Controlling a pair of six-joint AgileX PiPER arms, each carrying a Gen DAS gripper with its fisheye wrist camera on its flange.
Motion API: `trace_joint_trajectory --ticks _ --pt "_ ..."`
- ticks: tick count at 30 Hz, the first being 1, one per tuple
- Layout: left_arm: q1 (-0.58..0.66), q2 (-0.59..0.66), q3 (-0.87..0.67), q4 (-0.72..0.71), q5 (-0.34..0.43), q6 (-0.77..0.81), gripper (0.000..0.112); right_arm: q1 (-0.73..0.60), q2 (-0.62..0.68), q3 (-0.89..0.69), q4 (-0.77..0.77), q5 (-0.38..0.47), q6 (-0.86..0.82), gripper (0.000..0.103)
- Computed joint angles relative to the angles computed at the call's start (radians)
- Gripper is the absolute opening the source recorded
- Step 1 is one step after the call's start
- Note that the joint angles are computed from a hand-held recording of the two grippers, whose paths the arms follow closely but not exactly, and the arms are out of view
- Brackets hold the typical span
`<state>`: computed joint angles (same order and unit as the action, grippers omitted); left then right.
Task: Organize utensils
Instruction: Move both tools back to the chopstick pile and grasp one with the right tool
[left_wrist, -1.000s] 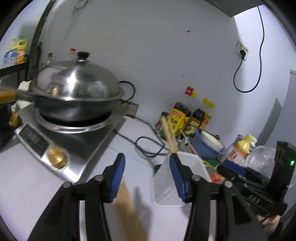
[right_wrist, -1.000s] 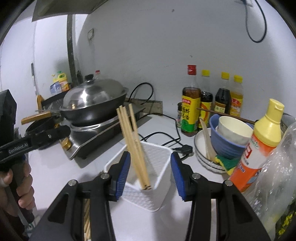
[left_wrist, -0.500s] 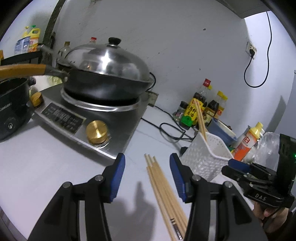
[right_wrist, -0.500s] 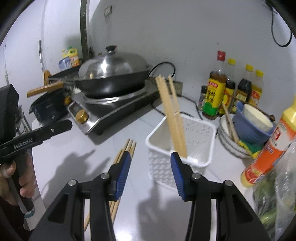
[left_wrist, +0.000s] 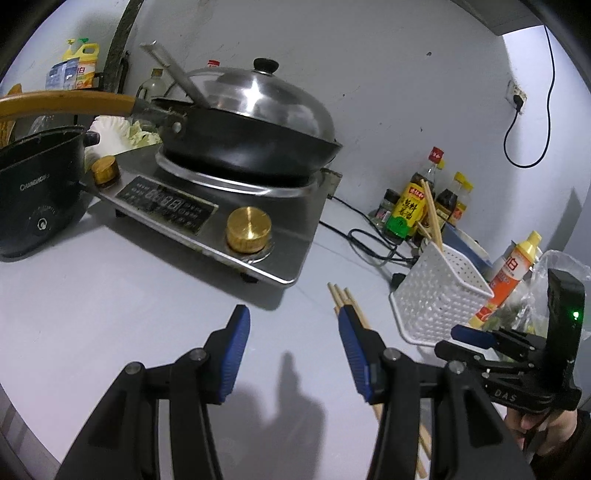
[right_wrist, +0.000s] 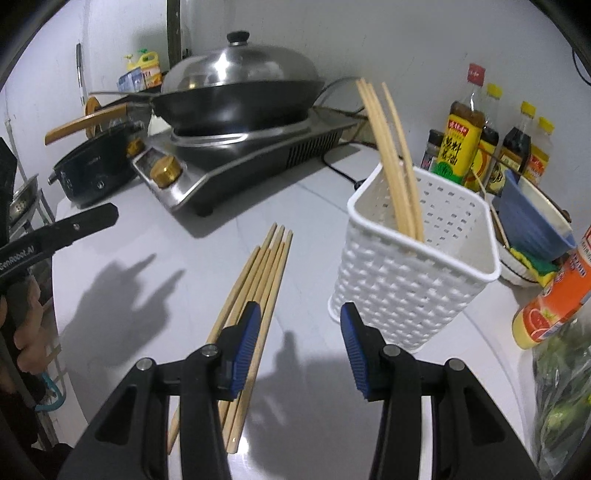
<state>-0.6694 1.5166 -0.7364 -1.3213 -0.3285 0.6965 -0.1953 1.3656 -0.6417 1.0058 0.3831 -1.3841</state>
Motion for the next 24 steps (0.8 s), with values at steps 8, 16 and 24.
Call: trace_joint_trajectory --ticks 8,16,24 --pt "0.024 -0.004 0.061 0.155 0.008 -0.173 0.050 0.086 0.076 -0.002 -0.073 -0.089 0.099 0.037" --pt "0.059 -0.010 0.099 0.260 0.028 -0.293 0.050 0.149 0.168 -0.024 -0.196 -0.165 0.268 0.028" --pt "0.084 -0.005 0.104 0.315 0.044 -0.347 0.050 0.197 0.223 -0.057 -0.318 -0.191 0.421 0.027"
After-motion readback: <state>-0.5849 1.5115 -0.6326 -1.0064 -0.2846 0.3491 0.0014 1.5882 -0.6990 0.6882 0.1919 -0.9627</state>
